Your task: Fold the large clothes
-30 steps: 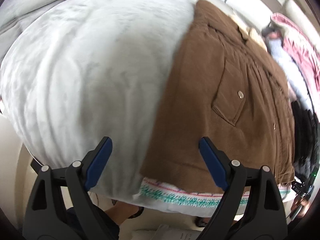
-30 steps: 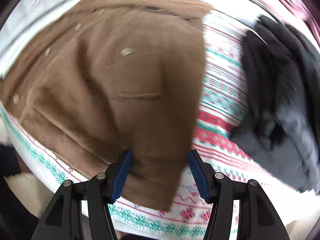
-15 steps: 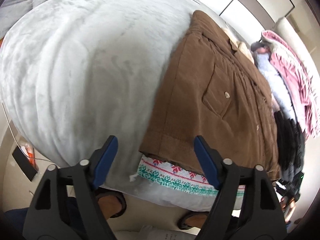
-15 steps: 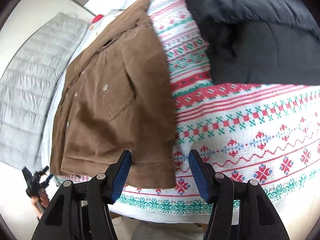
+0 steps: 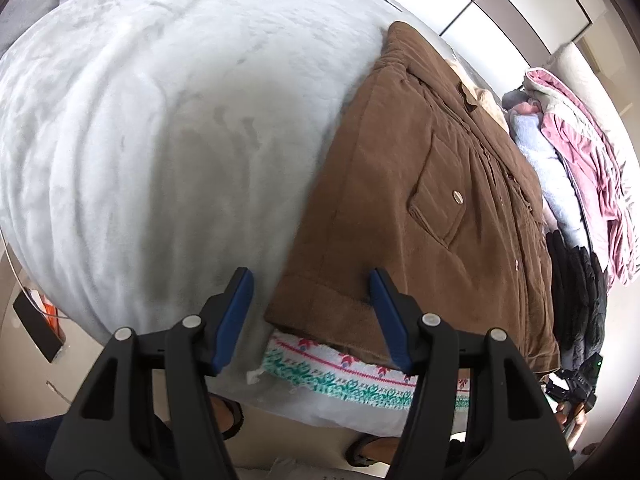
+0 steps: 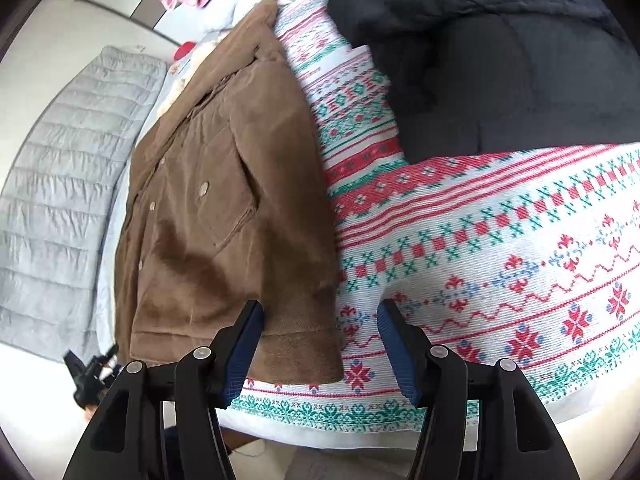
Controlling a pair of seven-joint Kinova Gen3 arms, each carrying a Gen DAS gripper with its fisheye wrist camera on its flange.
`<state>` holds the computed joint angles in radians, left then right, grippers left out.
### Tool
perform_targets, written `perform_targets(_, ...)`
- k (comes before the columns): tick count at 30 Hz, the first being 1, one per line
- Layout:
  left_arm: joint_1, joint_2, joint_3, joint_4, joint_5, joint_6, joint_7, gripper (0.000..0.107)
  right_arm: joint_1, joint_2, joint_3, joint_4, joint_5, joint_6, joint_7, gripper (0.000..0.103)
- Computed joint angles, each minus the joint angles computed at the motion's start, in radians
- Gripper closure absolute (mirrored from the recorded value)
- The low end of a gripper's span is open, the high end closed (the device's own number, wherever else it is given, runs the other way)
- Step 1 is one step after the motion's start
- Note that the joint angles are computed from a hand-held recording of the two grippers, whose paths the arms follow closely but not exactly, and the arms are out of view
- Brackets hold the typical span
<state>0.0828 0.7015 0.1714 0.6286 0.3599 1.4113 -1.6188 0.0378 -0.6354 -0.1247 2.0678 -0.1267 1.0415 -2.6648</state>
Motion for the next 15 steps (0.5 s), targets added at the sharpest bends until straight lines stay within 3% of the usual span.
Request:
perform_targets(6, 0.072, -0.072, -0.033, 0.098, -0.092, -0.106, -0.071, 0.083, -0.018, -0.008, 0.024, 0.031, -0.036, -0.071, 0.006, 0.043)
perform_targets(11, 0.039, -0.15, -0.01, 0.21, -0.042, -0.245, -0.11, 0.085, -0.016, -0.08, 0.05, 0.086, -0.077, -0.184, 0.007, 0.043)
perform_targets(15, 0.036, -0.11, 0.005, 0.153, -0.022, -0.197, -0.094, 0.083, -0.03, -0.027, 0.047, 0.08, -0.091, -0.159, 0.013, 0.043)
